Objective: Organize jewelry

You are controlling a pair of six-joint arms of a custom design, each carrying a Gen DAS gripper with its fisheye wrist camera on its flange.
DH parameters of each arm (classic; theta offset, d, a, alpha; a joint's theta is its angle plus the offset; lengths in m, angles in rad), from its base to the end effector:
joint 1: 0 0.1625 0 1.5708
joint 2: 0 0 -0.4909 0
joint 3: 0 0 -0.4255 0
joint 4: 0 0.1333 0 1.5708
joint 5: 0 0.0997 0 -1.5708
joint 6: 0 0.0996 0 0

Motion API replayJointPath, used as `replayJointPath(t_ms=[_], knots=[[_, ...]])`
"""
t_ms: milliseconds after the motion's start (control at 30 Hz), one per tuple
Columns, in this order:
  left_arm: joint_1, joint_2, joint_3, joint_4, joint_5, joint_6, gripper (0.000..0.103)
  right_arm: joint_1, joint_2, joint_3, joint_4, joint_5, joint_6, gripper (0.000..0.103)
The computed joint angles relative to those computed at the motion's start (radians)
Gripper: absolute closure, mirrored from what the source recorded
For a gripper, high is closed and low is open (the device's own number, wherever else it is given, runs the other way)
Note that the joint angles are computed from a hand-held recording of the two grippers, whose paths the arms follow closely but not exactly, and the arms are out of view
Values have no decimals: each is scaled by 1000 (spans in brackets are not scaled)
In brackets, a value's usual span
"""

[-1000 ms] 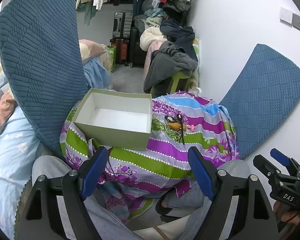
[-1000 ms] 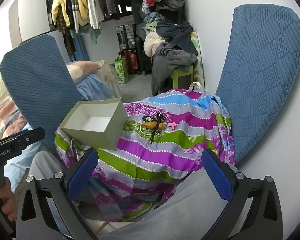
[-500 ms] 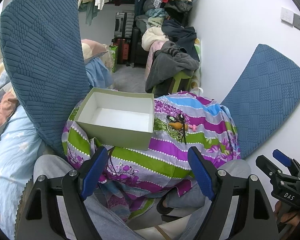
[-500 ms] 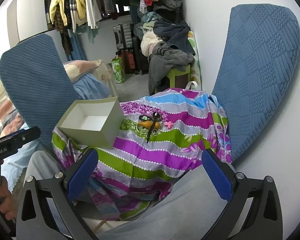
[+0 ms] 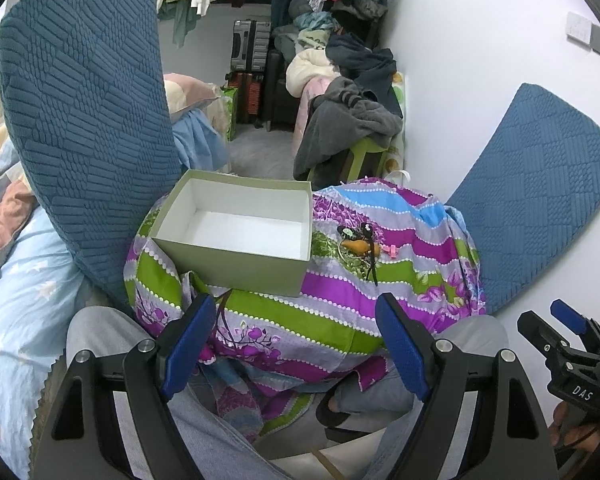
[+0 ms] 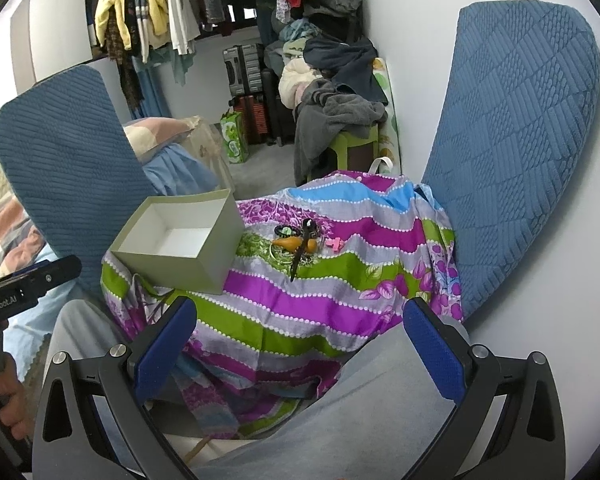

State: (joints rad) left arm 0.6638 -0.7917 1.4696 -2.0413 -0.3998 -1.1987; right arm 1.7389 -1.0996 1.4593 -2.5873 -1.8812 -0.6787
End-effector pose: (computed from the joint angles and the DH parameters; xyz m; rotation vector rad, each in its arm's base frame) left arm -0.4646 -0.6492 0.1865 -0.1657 2.1490 -1.1279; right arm 0.2282 -0.7301 0.4359 0.9360 -2.4121 0.7497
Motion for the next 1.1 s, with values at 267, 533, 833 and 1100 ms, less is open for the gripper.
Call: replayJointPath(t_ms=[267,533,833,1100], knots=[[2,5,-2,-8,1,7,21,-1,2,-3,-1,-1,0,0],[1,6,-2,-14,-7,11,21,0,0,0,-4,6,-1,0],[2,15,-13,-12,-10,11,21,1,1,1,-5,7,6,0],[25,41,-25,-116,-25,110,21,-4,12,-15,-2,16,12,0]])
